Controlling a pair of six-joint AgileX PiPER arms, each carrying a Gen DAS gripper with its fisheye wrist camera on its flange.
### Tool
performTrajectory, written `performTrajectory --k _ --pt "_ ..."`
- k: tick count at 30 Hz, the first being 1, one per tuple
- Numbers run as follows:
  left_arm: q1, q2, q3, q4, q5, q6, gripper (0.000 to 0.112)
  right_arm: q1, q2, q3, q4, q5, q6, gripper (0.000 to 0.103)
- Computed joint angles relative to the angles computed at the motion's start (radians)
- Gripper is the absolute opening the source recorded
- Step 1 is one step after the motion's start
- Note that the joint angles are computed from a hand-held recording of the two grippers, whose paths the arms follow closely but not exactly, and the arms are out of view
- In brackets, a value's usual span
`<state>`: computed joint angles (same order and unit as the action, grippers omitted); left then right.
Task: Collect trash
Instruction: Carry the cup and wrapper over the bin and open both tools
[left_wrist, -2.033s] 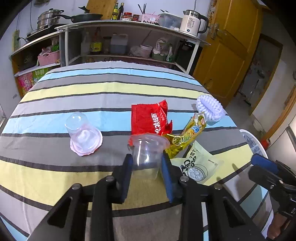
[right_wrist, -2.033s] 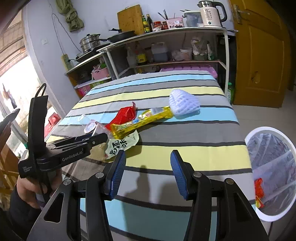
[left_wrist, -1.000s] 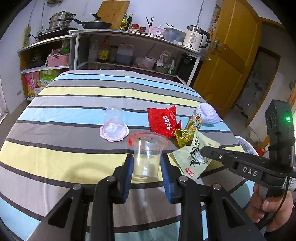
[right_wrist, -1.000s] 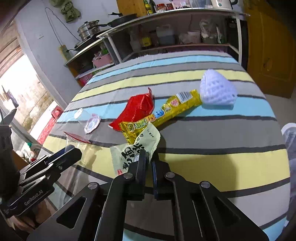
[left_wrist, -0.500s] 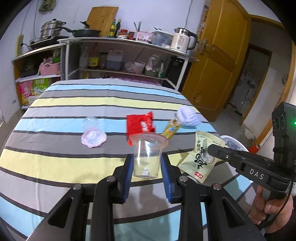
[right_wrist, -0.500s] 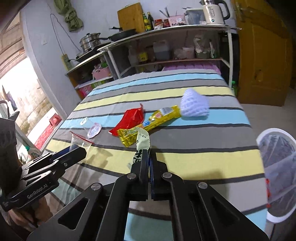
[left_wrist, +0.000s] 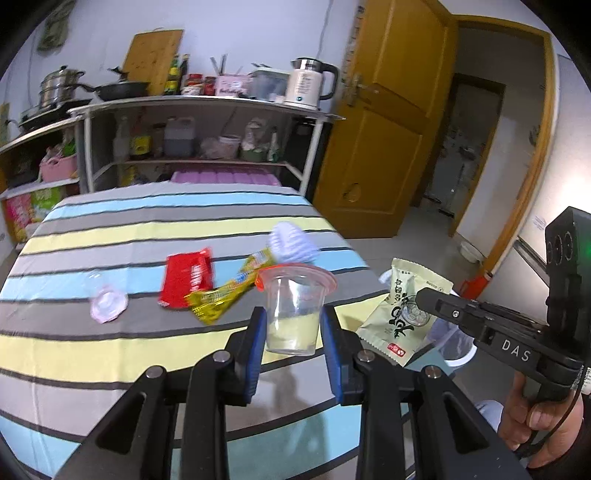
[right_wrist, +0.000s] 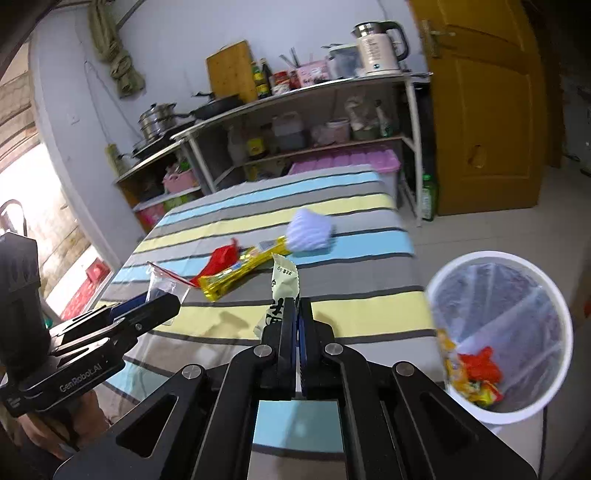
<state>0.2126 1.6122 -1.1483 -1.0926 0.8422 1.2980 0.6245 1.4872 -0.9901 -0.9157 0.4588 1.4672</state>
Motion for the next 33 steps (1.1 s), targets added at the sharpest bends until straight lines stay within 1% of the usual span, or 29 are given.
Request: performTrajectory --k 7,15,20,23,29,33 --pt "-0.114 -0.049 0.025 -0.008 -0.046 -0.014 0.031 -0.031 -0.138 0.118 -0.056 0.042 0.074 0.001" --pt "-0.270 -0.059 0.016 0.017 -0.112 -0.067 0.031 -0.115 -0.272 0.232 -0.053 0.046 0.071 0.001" --pt "-0.365 -0.037 -0.013 0.046 -0.146 -0.112 0.031 -0.204 -0.338 0.294 -0.010 0.017 0.020 0.001" --pt "-0.414 -0.018 -0.029 0.063 -0.162 -0.135 0.031 -0.266 -0.358 0.321 0.029 -0.015 -0.027 0.001" --pt "-0.484 0.029 -0.053 0.083 -0.186 -0.164 0.031 -0.387 -0.380 0.371 0.114 -0.088 -0.135 0.001" --pt "-0.519 0.066 -0.077 0.102 -0.201 -0.185 0.031 -0.457 -0.369 0.390 0.176 -0.139 -0.211 0.001"
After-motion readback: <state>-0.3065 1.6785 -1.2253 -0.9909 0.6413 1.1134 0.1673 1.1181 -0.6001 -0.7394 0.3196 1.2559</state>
